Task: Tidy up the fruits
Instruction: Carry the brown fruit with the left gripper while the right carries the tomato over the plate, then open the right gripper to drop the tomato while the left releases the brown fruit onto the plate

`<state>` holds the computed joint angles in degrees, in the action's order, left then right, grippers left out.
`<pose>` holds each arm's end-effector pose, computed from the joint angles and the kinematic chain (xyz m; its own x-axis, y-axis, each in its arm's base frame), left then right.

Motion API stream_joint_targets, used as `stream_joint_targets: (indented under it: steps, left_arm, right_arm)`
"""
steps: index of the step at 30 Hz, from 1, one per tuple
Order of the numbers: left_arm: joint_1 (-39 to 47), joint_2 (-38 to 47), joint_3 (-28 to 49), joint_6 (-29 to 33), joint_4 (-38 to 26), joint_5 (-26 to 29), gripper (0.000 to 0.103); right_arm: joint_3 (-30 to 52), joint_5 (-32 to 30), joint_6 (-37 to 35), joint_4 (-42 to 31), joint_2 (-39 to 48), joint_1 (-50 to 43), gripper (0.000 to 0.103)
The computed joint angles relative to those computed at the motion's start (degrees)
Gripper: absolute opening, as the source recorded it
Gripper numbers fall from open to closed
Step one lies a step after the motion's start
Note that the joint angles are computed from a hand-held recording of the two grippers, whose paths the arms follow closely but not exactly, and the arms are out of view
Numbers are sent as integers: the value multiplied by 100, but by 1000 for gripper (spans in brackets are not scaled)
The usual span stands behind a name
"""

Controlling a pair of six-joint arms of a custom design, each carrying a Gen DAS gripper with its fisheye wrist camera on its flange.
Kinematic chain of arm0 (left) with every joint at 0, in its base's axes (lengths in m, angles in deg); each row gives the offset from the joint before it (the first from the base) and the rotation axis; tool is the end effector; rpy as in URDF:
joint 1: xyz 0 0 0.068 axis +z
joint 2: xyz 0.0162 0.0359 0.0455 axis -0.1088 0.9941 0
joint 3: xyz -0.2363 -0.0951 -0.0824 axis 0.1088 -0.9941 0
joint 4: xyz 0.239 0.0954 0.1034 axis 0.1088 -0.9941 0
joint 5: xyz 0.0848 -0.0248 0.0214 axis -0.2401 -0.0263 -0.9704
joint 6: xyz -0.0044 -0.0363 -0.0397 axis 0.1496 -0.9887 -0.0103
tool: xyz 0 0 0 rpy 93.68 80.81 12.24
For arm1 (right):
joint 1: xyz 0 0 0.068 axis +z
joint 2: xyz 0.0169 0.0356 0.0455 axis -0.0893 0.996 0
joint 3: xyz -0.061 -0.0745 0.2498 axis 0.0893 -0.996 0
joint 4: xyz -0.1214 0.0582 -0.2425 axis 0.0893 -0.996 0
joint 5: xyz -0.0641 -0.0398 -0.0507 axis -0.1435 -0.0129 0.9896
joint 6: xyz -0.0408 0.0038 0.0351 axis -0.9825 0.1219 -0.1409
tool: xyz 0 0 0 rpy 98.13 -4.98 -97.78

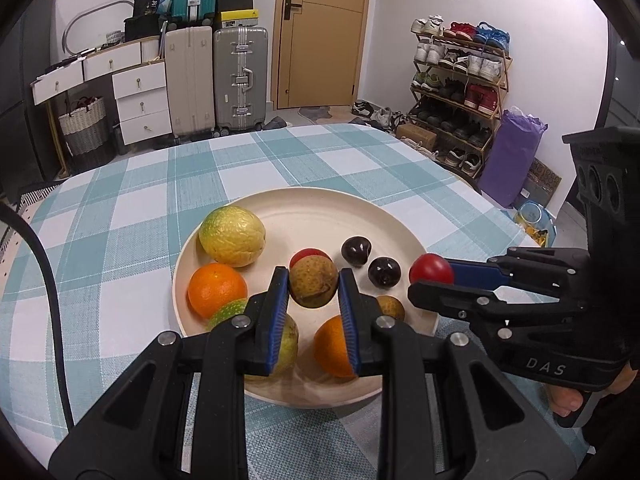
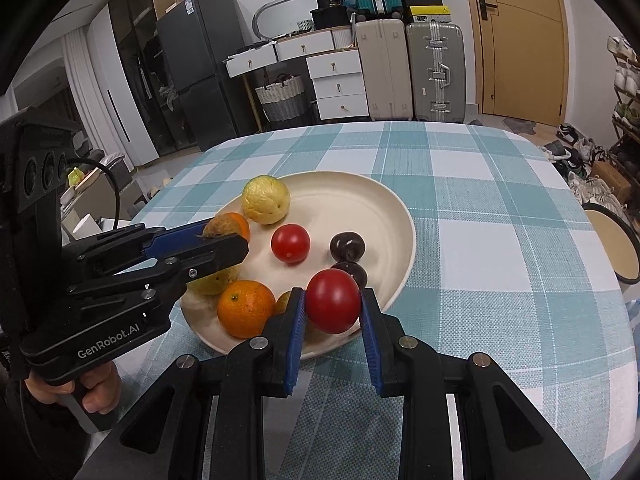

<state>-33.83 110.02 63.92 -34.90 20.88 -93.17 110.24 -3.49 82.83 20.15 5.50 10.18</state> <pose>0.3188 -0.1626 0.1959 -0.6287 0.0995 -0.7712 0.2713 0.9575 -0.0976 0.3012 0.0924 0.2394 -0.7005 -0.1986 -0.6855 -0.4362 0.8794 0.1909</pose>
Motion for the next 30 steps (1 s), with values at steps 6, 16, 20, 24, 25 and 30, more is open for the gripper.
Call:
stream_joint_targets:
  steps: [6, 16, 20, 24, 25, 30]
  left_arm:
    - [-63, 44, -19, 43, 37, -93, 22]
    - [-93, -138, -156, 29, 83, -103, 23]
    - [-162, -306, -246, 65, 19, -370, 37]
    - [-272, -803, -617, 54, 106, -574, 67]
    - [-309, -971, -754, 43, 148, -652, 78]
    - [-489, -1769, -1300, -42, 56, -942, 90]
  right_arm:
    - [4, 33, -31, 45, 60, 16, 28]
    - [-223, 148, -159, 94, -275, -18, 44]
    - [-381, 170, -191, 87, -536, -90, 54]
    - [-606, 1, -117, 171, -832, -274, 76]
    - [-675, -78, -96, 213, -917, -332, 82]
    - [-934, -352, -20, 312, -1345, -502, 103]
